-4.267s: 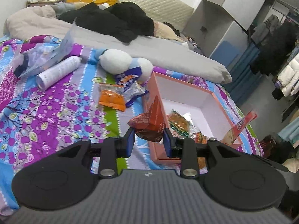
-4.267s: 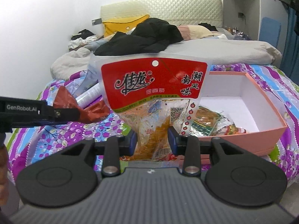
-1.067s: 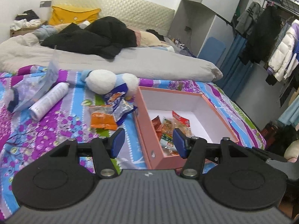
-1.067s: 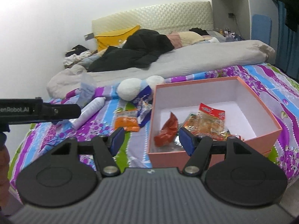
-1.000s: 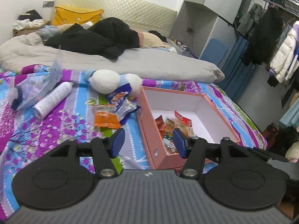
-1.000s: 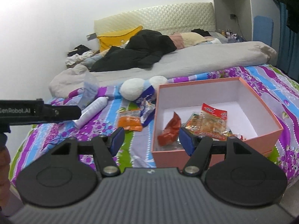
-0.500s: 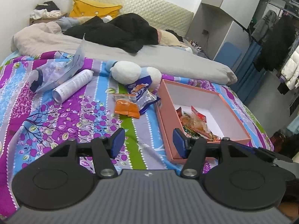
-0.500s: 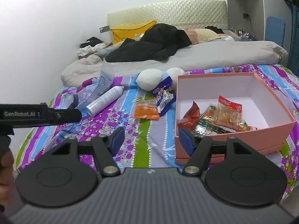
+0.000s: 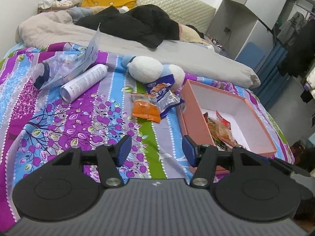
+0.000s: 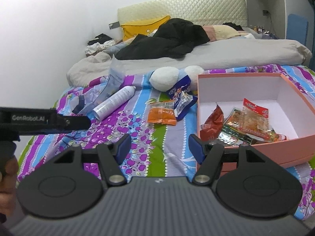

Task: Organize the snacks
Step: 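Withdraw both open tools from the box toward the snack pile, then grasp orange packet with left tool while right tool grasps blue-labelled bag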

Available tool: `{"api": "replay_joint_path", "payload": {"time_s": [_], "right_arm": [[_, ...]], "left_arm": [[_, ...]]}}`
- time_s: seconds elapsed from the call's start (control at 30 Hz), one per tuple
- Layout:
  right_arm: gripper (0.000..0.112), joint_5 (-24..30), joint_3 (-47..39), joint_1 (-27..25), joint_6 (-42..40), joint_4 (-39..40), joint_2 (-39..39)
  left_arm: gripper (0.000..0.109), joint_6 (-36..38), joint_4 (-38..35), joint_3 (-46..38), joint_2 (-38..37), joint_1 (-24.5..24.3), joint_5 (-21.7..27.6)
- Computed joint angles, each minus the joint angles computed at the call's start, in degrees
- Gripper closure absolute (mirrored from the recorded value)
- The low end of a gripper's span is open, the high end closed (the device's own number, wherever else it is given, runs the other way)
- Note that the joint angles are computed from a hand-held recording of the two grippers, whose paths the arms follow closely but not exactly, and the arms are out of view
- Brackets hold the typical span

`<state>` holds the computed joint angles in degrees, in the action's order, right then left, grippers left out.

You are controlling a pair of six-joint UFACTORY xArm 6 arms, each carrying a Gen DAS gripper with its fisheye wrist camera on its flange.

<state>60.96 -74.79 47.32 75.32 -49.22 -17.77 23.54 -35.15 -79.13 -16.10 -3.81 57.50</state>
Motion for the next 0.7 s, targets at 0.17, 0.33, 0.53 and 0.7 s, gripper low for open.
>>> {"api": "replay_joint_path", "payload": {"time_s": [0.17, 0.33, 0.53, 0.7], "right_arm": [[0.046, -4.78, -0.57, -3.44, -2.45, 2.00, 2.50], [0.046, -8.48, -3.20, -6.92, -6.07, 3.52, 6.41], [0.046, -11.84, -6.82, -10.78, -10.29, 5.40, 12.04], [0.047, -10.85, -11.92, -13.18, -12.60, 5.33, 18.32]], "left_arm": [[0.046, -1.71, 1.19, -3.20, 4.67, -0.96, -1.03], [0.044, -2.79, 1.62, -7.31, 9.97, -1.81, -2.09], [0.043, -4.27, 2.39, -13.96, 18.71, -2.69, -3.05], [0.043, -5.28, 1.33, -20.64, 27.58, -2.58, -3.24]]}}
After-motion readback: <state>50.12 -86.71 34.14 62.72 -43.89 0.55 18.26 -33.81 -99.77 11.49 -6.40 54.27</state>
